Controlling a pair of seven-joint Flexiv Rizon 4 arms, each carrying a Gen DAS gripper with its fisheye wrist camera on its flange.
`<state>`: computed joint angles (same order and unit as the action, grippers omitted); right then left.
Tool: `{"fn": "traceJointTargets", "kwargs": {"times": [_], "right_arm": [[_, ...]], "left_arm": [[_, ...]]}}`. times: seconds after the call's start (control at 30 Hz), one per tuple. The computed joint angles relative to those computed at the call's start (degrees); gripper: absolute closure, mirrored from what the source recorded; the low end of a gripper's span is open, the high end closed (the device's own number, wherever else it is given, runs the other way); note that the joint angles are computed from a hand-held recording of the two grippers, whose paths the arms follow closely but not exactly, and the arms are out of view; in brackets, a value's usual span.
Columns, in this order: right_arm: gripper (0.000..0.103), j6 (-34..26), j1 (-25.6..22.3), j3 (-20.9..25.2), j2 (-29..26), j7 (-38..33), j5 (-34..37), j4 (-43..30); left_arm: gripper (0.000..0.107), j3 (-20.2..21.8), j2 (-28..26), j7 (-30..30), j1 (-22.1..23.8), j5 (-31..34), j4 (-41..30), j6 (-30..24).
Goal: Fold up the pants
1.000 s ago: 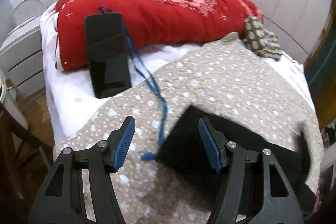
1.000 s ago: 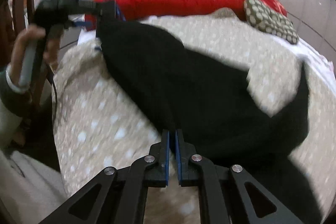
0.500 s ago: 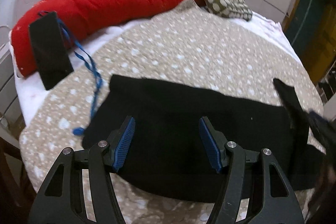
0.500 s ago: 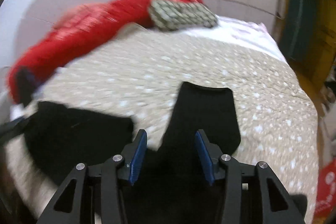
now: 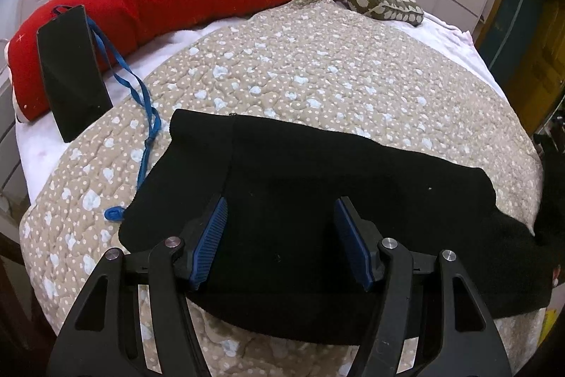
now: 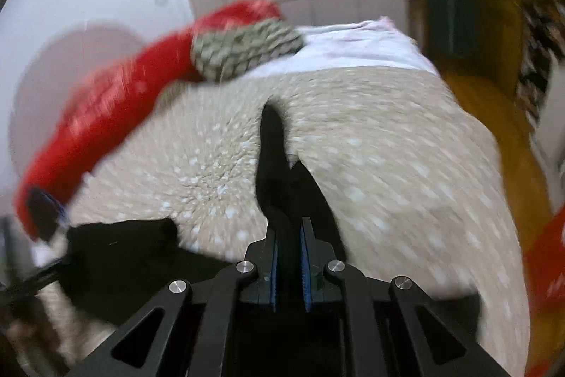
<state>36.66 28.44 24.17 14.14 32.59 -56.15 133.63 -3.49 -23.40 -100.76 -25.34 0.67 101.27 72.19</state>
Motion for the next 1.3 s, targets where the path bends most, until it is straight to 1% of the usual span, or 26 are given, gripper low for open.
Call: {"fn": "traceJointTargets", "kwargs": {"times": [0.07, 0.1, 0.17, 0.2, 0.27, 0.3, 0.33, 0.4, 0.47, 0.57, 0.6, 0.63, 0.67, 0.7, 0.77, 0.8, 0.83, 0.87, 0.9, 0.93, 1.0, 1.07, 1.13, 1.17, 1.23, 1.3], "right_arm": [[0.094, -2.56, 2.24, 4.40, 4.84, 6.33, 4.68, 3.43], [0.094, -1.89, 3.24, 5.80, 6.30, 9.49, 6.56, 5.24], [0.093, 2.32, 4.35, 7.29, 7.57, 17.29, 8.40, 9.53], [0.090, 2.74, 4.42, 7.90, 7.55, 21.28, 9.30, 10.76], [0.086, 6.35, 3.02, 8.11, 8.83, 31.27, 3.55, 14.20], [0.084, 5.20, 3.03, 8.55, 9.26, 32.71, 2.83, 14.32], [0.083, 2.44, 3.48, 9.33, 8.76, 32.15, 3.18, 13.12], [0.083, 0.04, 4.42, 8.75, 8.51, 28.75, 3.43, 11.98], [0.094, -2.39, 5.50, 8.10, 7.66, 23.71, 5.90, 10.29], [0.094, -12.56, 7.68, 10.52, 6.48, 18.11, 10.32, 6.19], [0.092, -14.11, 8.51, 10.20, 6.17, 16.46, 13.33, 5.85], [0.087, -13.70, 9.50, 9.14, 6.07, 14.40, 17.36, 5.76], [0.084, -12.11, 10.45, 8.08, 6.26, 12.43, 21.29, 6.07], [0.084, -11.62, 11.03, 7.98, 6.37, 11.33, 22.96, 6.02], [0.083, -15.30, 12.46, 9.89, 5.16, 9.36, 23.17, 3.55], [0.083, -15.58, 13.03, 9.90, 4.67, 8.07, 22.74, 2.72], [0.083, -13.78, 13.58, 9.38, 4.37, 6.08, 21.44, 2.39], [0.083, -9.26, 13.69, 8.14, 4.40, 4.19, 19.24, 2.89], [0.083, -1.19, 13.24, 6.08, 4.35, 2.16, 15.59, 4.13], [0.082, 4.71, 12.22, 4.80, 3.80, 0.97, 12.20, 4.74], [0.078, 13.09, 8.78, 2.83, 0.17, 0.43, 1.53, 3.32], [0.073, 22.25, 5.11, -0.68, -5.64, 3.66, -13.69, 0.04], [0.073, 28.13, 4.06, -4.33, -12.65, 4.87, -25.10, -5.82], [0.072, 31.41, 3.97, -6.58, -16.52, 5.66, -31.99, -9.67], [0.071, 34.03, 4.45, -9.43, -22.80, 2.96, -36.94, -16.62], [0.069, 36.42, 5.02, -11.58, -28.82, -1.93, -37.06, -23.26]], "left_arm": [[0.044, 0.44, -0.08, -0.62, -0.46, 0.49, -0.29, -0.34], [0.044, 0.79, -0.17, -1.18, -0.86, 0.92, -0.69, -0.83], [0.044, 1.11, -0.12, -2.01, -1.36, 1.60, -1.24, -1.77], [0.044, 0.83, 0.12, -1.96, -1.26, 1.56, -1.13, -1.92], [0.044, -0.20, 1.03, -0.94, -0.64, 0.89, -0.53, -2.25], [0.044, -0.36, 1.54, -0.64, -0.50, 0.84, -0.27, -2.23], [0.044, 0.10, 1.93, -1.12, -0.80, 1.49, -0.20, -1.98], [0.044, 1.67, 2.44, -3.11, -1.66, 3.59, -0.66, -2.01], [0.044, 1.56, 2.89, -3.80, -1.05, 3.53, -0.53, -2.27], [0.044, 1.76, 3.68, -4.35, 0.02, 3.64, 0.28, -1.83], [0.044, 2.23, 3.84, -4.80, 0.10, 4.33, 0.29, -2.02], [0.044, 2.28, 4.01, -4.96, 0.40, 4.54, 0.45, -2.10], [0.044, 2.19, 4.37, -4.84, 1.13, 4.19, 1.06, -2.06], [0.044, 1.97, 4.82, -4.55, 2.03, 3.49, 1.88, -1.96], [0.044, 2.09, 5.58, -4.54, 3.26, 2.91, 3.20, -1.69], [0.044, 2.32, 5.75, -4.79, 3.51, 3.14, 3.38, -1.79], [0.044, 2.76, 5.95, -5.24, 3.72, 3.61, 3.53, -2.10], [0.044, 2.84, 6.07, -5.18, 4.19, 3.72, 3.76, -2.29], [0.044, 2.61, 6.14, -4.76, 4.82, 3.38, 4.12, -2.22], [0.044, 2.34, 6.12, -4.49, 5.35, 2.90, 4.48, -2.02], [0.044, 1.85, 5.89, -4.37, 6.16, 1.63, 4.92, -2.06], [0.044, 0.68, 5.71, -3.25, 7.25, -0.76, 5.55, -2.23], [0.044, -0.96, 5.44, -0.84, 8.43, -3.83, 6.23, -1.86], [0.044, -0.82, 5.23, -0.52, 8.23, -3.90, 5.96, -2.00], [0.044, 0.34, 4.44, -1.27, 7.17, -2.48, 4.55, -2.78], [0.044, 0.52, 3.95, -1.27, 7.13, -2.53, 3.90, -2.79]]}}
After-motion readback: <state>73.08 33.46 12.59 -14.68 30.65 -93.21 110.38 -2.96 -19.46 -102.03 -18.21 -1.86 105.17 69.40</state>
